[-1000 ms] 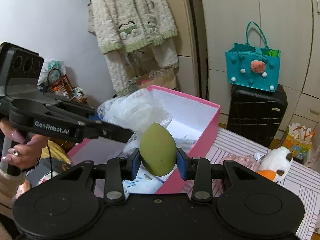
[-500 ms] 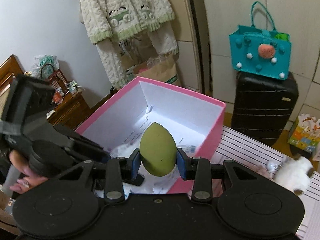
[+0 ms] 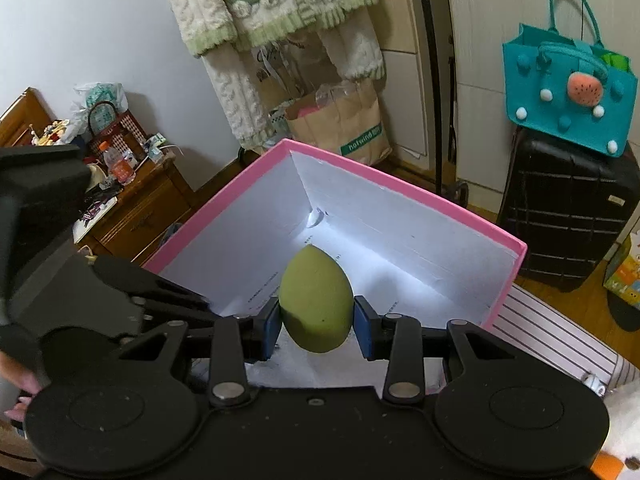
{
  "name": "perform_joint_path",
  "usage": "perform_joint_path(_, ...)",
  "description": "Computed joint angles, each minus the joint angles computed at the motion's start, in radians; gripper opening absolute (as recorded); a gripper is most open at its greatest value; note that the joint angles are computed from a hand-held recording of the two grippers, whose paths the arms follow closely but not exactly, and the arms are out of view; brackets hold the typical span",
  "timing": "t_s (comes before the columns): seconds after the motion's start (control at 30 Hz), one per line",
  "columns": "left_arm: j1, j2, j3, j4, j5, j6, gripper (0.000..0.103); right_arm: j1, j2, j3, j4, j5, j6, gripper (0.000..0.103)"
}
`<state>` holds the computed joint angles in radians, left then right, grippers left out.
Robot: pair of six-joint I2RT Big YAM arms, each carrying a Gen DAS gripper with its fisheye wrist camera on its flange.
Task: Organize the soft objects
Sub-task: 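Open the left gripper to drop the puff while the right gripper releases the sponge into the box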
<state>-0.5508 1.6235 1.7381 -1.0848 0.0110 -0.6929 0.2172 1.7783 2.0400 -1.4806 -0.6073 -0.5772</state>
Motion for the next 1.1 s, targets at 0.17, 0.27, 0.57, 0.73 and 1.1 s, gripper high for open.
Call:
perform_joint_path(0.17,-0.011,-0.032,-0.011,-0.028,-0.066,0.048,0.048,0.015,0.011,0.01,0.0,0.02,-0.005,0.045)
perform_joint_path(0.27,-0.023,-0.051,-0.019,-0.045,-0.12,0.068,0.05,0.018,0.014,0.007,0.018,0.025,0.023,0.048)
perform_joint_path(0.57,-0.066,-0.109,-0.045,-0.08,-0.248,0.079,0.065,0.003,-0.063,-0.079,0.093,0.008,0.068,0.058)
perform_joint_path(0.73,-0.112,-0.115,-0.004,-0.153,-0.342,0.075,0.078,-0.021,-0.159,-0.156,0.12,-0.001,0.056,0.058)
perform_joint_path(1.1,-0.215,-0.125,0.074,-0.247,-0.447,0.067,0.083,-0.093,-0.328,-0.248,0.099,-0.045,-0.007,0.058)
